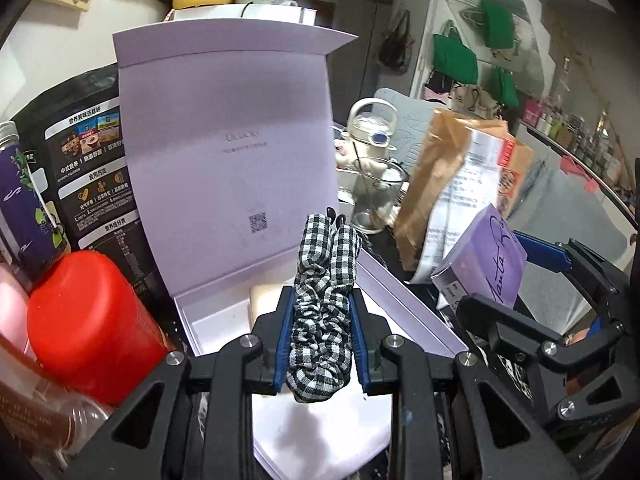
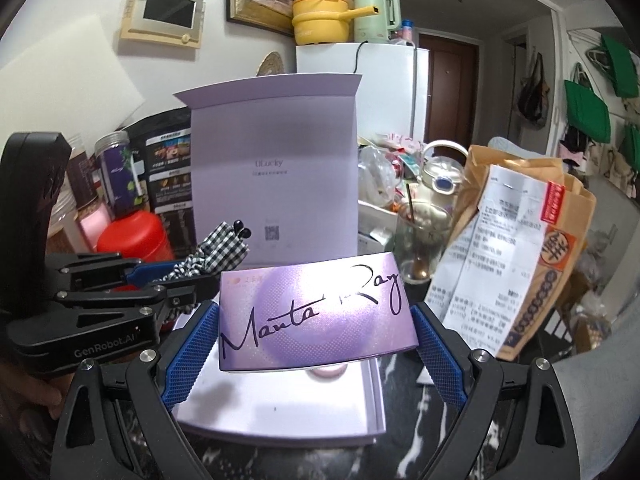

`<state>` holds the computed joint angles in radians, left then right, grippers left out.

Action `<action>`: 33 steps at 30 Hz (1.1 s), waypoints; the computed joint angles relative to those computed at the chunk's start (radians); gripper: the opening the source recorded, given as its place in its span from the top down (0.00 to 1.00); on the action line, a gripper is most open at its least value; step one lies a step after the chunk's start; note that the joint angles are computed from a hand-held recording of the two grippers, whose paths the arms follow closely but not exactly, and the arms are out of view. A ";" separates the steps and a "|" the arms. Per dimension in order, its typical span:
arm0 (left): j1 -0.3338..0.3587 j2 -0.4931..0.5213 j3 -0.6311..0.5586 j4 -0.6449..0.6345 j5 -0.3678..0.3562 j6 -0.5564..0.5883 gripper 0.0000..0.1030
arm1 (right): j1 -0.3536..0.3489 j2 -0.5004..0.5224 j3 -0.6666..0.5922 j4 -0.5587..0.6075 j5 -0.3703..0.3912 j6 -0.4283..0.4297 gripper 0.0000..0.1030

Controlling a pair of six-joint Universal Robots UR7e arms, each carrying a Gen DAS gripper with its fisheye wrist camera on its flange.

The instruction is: Organize rigid objects

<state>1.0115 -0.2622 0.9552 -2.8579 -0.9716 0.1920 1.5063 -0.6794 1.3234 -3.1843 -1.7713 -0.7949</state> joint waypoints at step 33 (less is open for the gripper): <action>0.071 0.306 -0.596 0.437 0.047 -0.075 0.75 | -0.044 0.238 -0.413 0.322 -0.063 0.111 0.08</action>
